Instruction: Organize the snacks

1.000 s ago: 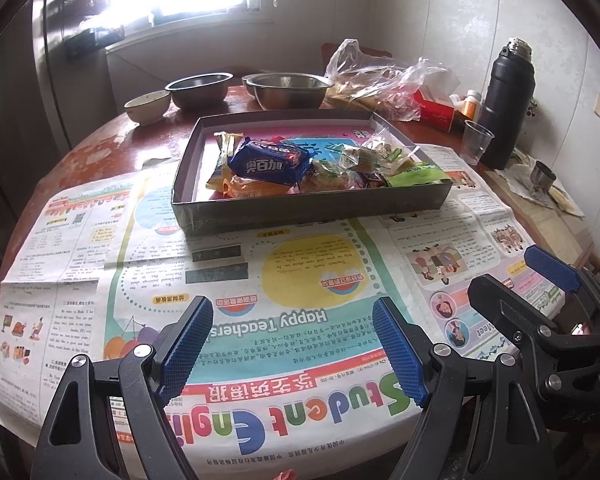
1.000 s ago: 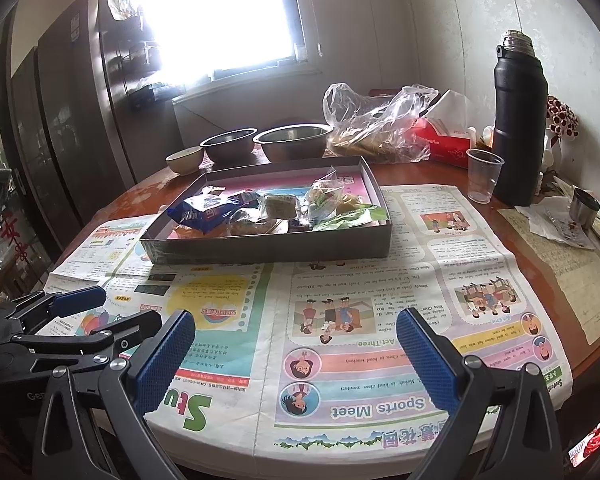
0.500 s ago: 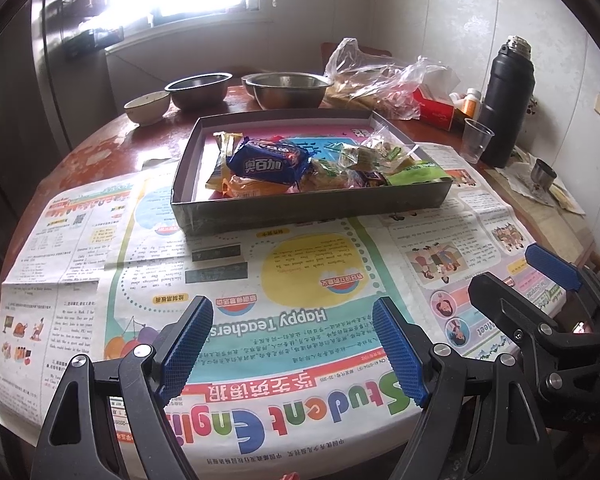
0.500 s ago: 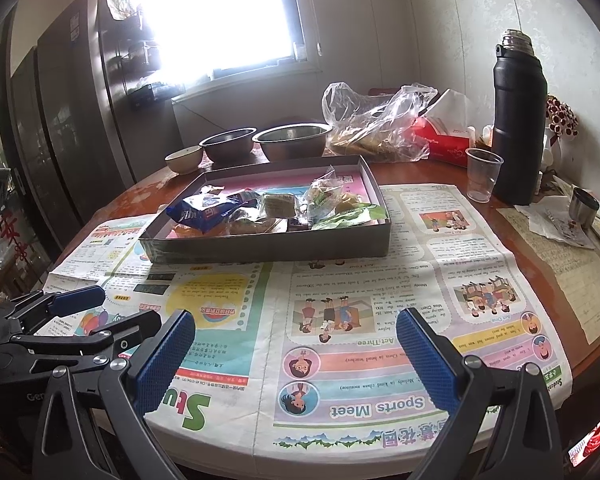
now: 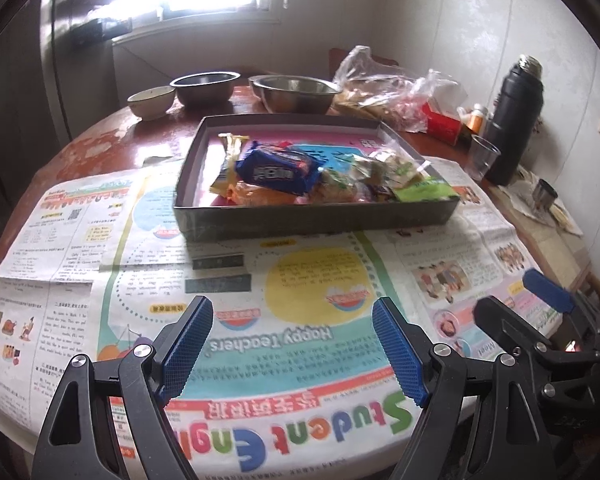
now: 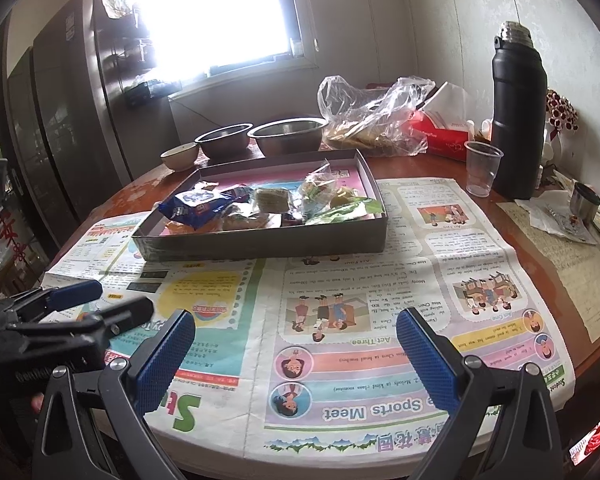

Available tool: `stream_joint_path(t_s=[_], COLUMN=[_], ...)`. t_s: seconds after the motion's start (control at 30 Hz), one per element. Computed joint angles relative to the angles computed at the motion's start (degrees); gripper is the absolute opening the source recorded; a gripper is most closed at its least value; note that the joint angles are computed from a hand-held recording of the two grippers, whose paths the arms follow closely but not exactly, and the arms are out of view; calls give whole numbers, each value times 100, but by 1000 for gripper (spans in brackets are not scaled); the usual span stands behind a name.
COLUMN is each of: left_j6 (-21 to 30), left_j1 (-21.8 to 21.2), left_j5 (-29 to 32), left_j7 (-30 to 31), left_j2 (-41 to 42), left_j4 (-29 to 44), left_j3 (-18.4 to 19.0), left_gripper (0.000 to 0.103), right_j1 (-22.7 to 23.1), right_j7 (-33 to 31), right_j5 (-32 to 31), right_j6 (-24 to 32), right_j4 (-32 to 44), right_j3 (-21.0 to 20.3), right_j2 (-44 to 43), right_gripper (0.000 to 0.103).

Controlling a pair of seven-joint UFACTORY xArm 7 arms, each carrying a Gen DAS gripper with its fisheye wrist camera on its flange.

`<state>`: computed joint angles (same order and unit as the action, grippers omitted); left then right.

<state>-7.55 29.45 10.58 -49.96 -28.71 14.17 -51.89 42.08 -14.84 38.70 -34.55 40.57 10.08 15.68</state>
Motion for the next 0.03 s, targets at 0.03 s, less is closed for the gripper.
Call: stream_joint_path(t_s=[0.03], left_j6=[13], left_j1=[95], left_j5=[12], left_j7=[13], left_j2=[27], left_j4=[14], left_j3=[-22], left_gripper=[83], right_j1=[-32], right_j7=[24], right_j5=[-32], right_j6=[28], right_j4=[20], right_j3=[-9], right_j2=[25], right_gripper=[102])
